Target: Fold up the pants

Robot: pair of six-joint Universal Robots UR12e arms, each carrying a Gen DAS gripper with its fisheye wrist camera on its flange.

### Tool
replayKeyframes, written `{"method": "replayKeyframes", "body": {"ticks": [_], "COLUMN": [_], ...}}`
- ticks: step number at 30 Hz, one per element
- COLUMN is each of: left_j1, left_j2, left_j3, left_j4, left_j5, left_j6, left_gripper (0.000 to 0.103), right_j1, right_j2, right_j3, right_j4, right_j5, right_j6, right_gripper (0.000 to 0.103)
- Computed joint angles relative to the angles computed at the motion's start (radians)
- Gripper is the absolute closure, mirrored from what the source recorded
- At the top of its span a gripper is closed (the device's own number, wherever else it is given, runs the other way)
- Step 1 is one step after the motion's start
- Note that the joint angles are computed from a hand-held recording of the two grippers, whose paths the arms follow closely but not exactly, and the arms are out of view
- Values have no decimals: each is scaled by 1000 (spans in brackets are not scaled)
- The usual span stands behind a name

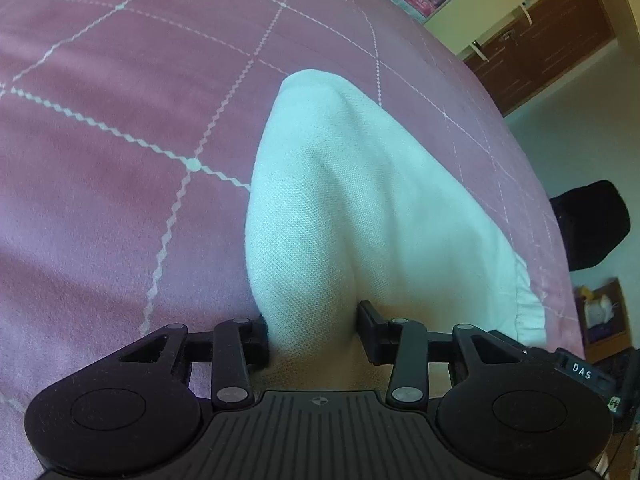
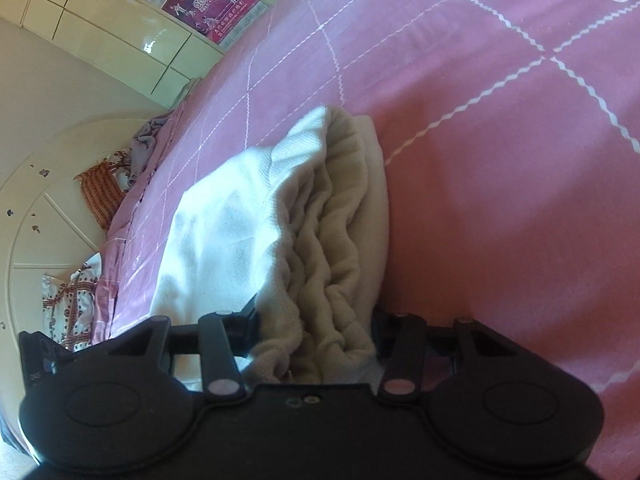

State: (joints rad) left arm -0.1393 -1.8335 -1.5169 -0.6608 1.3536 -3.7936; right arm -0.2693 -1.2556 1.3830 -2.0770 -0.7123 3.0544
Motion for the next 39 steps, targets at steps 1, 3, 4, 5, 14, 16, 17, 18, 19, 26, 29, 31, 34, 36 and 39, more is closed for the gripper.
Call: {"method": "replayKeyframes", "body": {"ticks": [1, 3, 4, 5, 14, 16, 17, 18, 19, 26, 29, 31, 34, 36, 39], "left_j1": [-5, -14, -19, -20, -29, -29, -26, -22, -18, 4, 16, 19, 19, 17, 15], "left_j2": [1, 4, 6, 17, 24, 22, 22, 21, 19, -36, -72, -93, -125, -143, -170], "left_j3": [5, 17, 20, 6, 32, 41, 45, 49, 57, 157, 206, 234, 273, 293, 327], "left_j4": [-8, -17, -13, 6, 119, 149, 161, 170, 178, 172, 151, 128, 100, 84, 45], "left_j5": [18, 54, 72, 82, 103, 119, 119, 118, 123, 167, 160, 162, 176, 188, 209], "left_j6": [1, -4, -1, 12, 33, 26, 13, 3, 1, 17, 7, 7, 12, 10, 42], "left_gripper": [65, 69, 70, 70, 73, 73, 73, 73, 73, 73, 73, 73, 73, 73, 73], "right_j1": [3, 10, 16, 20, 10, 14, 16, 16, 20, 52, 66, 76, 89, 96, 106], "right_j2": [-3, -12, -19, -25, -37, -32, -27, -21, -15, 63, 104, 123, 144, 157, 176], "right_j3": [3, 9, 13, 15, 20, 4, -3, -14, -27, -146, -195, -223, -252, -273, -302], "right_j4": [-12, -30, -41, -51, -156, -192, -217, -240, -260, -359, -408, -412, -393, -374, -346], "right_j5": [-12, -43, -61, -73, 89, 122, 140, 158, 171, 200, 196, 180, 157, 145, 123], "right_j6": [10, 30, 46, 62, 187, 209, 225, 242, 249, 318, 381, 391, 377, 357, 335], "right_gripper": [56, 57, 57, 57, 61, 61, 61, 61, 61, 61, 61, 61, 61, 61, 61]}}
